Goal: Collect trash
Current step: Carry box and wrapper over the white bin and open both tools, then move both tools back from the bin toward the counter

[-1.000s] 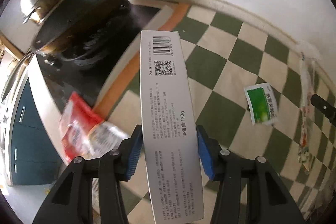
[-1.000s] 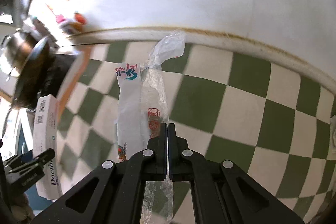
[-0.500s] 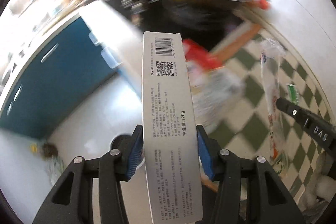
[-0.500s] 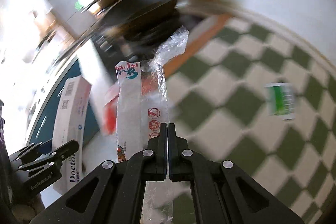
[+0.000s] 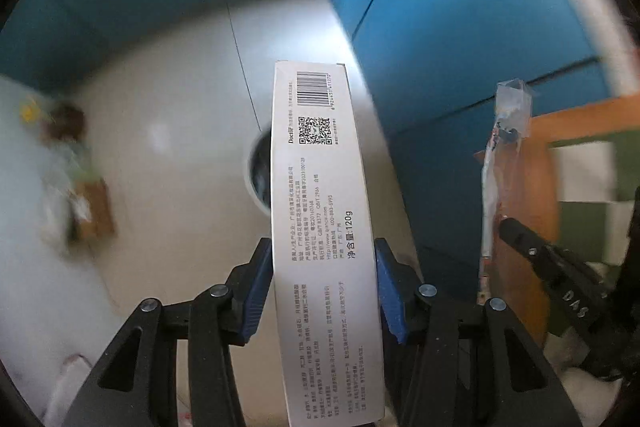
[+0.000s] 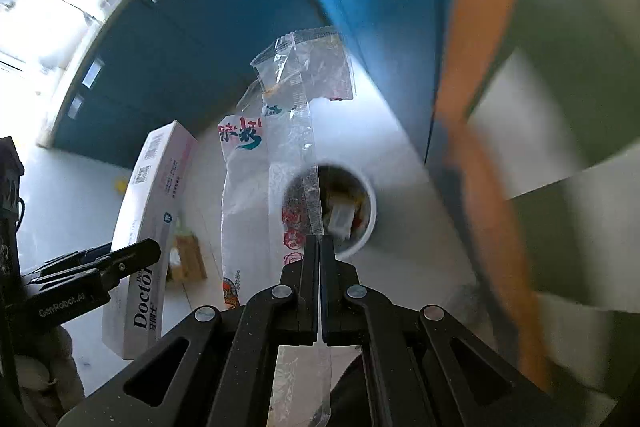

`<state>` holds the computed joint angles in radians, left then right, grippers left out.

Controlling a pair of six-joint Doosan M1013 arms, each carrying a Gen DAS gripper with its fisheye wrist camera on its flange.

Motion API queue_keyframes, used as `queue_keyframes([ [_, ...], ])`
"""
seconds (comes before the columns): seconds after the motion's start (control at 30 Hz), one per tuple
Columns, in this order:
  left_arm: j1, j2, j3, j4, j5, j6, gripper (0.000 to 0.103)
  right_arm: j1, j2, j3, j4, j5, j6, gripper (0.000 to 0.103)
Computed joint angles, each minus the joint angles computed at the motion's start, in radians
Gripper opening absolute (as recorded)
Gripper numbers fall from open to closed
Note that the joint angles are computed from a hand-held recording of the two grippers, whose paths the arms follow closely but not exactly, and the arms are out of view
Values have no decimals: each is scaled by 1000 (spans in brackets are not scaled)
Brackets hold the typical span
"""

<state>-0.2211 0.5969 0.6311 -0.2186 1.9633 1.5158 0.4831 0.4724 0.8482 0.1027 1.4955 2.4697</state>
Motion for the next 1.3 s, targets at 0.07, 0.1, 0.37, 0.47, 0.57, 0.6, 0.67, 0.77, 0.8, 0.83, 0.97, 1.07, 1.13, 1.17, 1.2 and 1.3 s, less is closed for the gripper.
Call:
queue_keyframes([
  [0.07, 18, 1, 111, -46, -44, -5, 46, -1, 13, 82, 35, -57, 12, 0],
  [0.1, 23, 14, 151, -59, -58, -6, 46, -3, 24, 124, 58, -89, 12, 0],
  [0.37, 18, 114, 306, -93, -142, 23, 46, -19, 154, 246, 167, -195, -68, 0],
  [0.47, 16, 149, 309, -97, -138, 23, 46, -24, 204, 229, 198, -183, -109, 0],
  [0.57, 16, 162, 319, -78, -149, 34, 52, -26, 245, 208, 208, -147, -134, 2],
  [0.6, 16, 163, 319, -77, -156, 28, 63, -31, 252, 204, 214, -137, -145, 2],
  [0.67, 18, 155, 336, -70, -173, 19, 77, -38, 263, 199, 228, -124, -149, 16],
  [0.77, 28, 147, 333, -40, -194, 12, 78, -46, 260, 202, 220, -131, -140, 61],
  [0.8, 29, 139, 334, -25, -205, 6, 78, -47, 253, 208, 215, -140, -138, 65],
  [0.83, 30, 128, 341, -4, -221, 0, 78, -49, 249, 209, 215, -144, -136, 66],
  [0.97, 19, 65, 390, 100, -314, -11, 78, -52, 227, 201, 189, -131, -129, 83],
  [1.07, 8, 18, 423, 170, -379, -25, 78, -40, 221, 164, 131, -95, -141, 97],
  [1.13, 3, -13, 442, 208, -416, -44, 83, -27, 211, 146, 78, -69, -159, 103],
  [1.17, 2, -26, 448, 218, -423, -53, 85, -17, 206, 130, 45, -48, -168, 103],
  [1.2, 1, -37, 450, 225, -428, -63, 85, -12, 202, 120, 25, -34, -176, 103],
  [1.3, -9, -61, 432, 254, -418, -82, 85, 8, 189, 81, -35, 12, -195, 103],
])
